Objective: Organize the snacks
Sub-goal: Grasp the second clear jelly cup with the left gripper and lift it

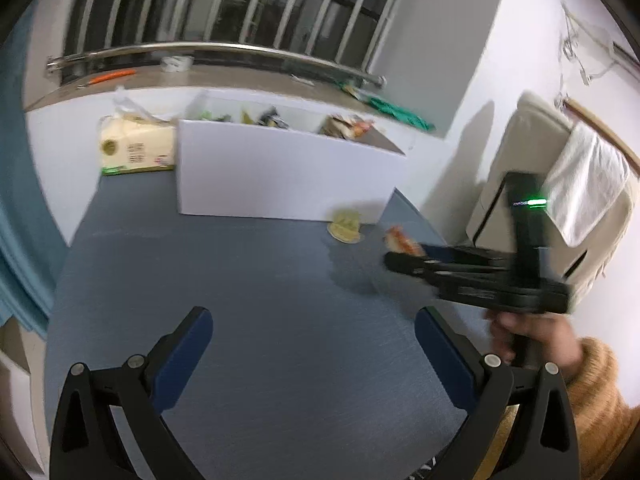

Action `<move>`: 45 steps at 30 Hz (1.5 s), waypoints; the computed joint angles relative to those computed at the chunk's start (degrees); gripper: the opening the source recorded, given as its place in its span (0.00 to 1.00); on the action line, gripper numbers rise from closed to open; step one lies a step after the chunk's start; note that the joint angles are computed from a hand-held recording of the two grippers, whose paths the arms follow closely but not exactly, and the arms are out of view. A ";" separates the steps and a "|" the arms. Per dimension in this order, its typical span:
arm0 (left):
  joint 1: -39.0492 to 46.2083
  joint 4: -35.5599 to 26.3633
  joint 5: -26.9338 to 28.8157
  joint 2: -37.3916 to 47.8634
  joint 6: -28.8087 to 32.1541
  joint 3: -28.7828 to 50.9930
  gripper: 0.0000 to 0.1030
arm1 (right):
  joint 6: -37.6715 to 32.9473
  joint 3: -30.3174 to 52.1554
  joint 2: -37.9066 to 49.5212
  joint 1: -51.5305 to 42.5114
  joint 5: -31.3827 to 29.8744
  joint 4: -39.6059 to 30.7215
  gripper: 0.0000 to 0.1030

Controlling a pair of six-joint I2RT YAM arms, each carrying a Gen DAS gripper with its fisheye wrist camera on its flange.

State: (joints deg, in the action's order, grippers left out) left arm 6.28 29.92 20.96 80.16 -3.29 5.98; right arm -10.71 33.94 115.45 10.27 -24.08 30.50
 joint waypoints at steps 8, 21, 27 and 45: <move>-15.55 2.51 -10.38 22.80 -6.42 18.48 1.00 | -2.96 -17.82 -16.94 -15.34 -7.09 4.83 0.56; -21.56 -10.05 -20.04 43.98 -10.24 46.86 1.00 | -8.80 -18.06 -15.25 -30.32 -16.23 1.47 0.56; -20.19 -13.00 -17.77 46.81 -8.79 50.29 0.34 | -9.83 -19.27 -16.57 -30.43 -16.15 1.32 0.56; -13.58 -1.75 -7.74 34.13 0.62 32.13 0.00 | -6.50 -19.95 -16.62 -23.04 -11.43 4.98 0.56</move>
